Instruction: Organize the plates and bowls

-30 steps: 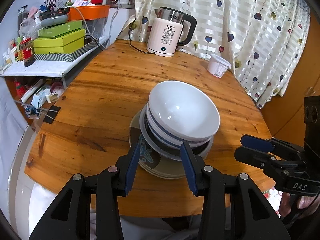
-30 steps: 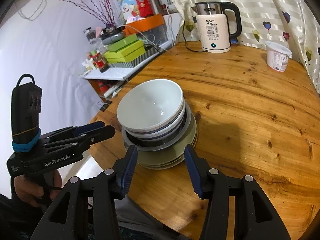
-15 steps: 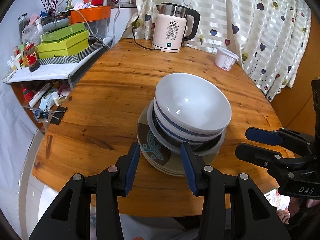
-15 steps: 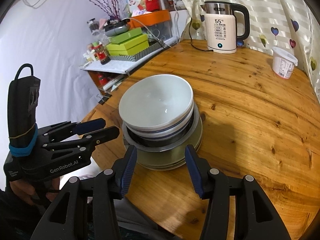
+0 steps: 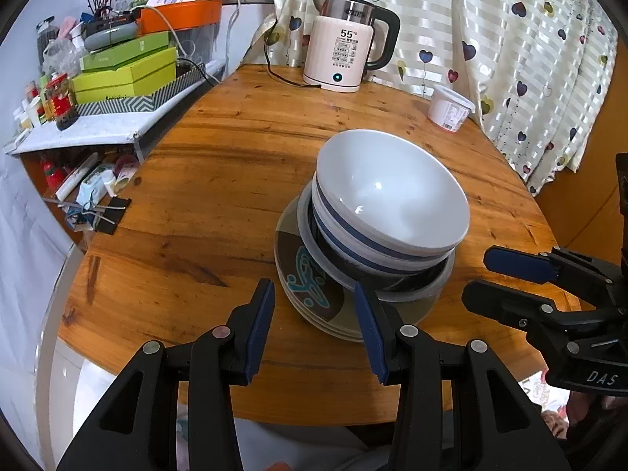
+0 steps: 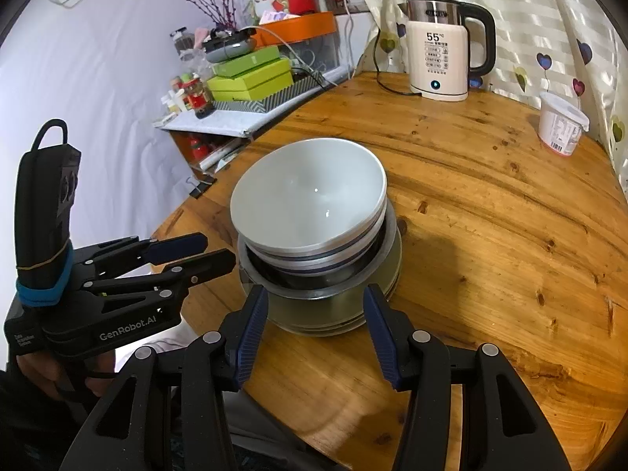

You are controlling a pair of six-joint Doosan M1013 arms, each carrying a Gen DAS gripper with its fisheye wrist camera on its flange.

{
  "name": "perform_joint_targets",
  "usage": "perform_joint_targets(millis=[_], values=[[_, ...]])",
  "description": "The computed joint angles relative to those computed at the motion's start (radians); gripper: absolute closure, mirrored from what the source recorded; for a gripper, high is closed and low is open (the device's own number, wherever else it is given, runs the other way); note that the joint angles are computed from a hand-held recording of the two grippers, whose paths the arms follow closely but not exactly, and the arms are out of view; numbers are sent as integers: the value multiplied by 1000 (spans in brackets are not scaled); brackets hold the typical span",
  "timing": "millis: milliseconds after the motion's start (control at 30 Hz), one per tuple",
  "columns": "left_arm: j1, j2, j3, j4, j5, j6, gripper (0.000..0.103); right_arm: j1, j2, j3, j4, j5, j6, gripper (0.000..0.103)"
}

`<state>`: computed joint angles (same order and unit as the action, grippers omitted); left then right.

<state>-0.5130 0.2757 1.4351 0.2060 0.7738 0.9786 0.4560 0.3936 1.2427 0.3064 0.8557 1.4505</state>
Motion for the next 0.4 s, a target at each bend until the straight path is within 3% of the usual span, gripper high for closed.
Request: perform_joint_targets(millis=[400], values=[[1,3,1,13,8,-29,60,-3,7,-6,8,9,8,52]])
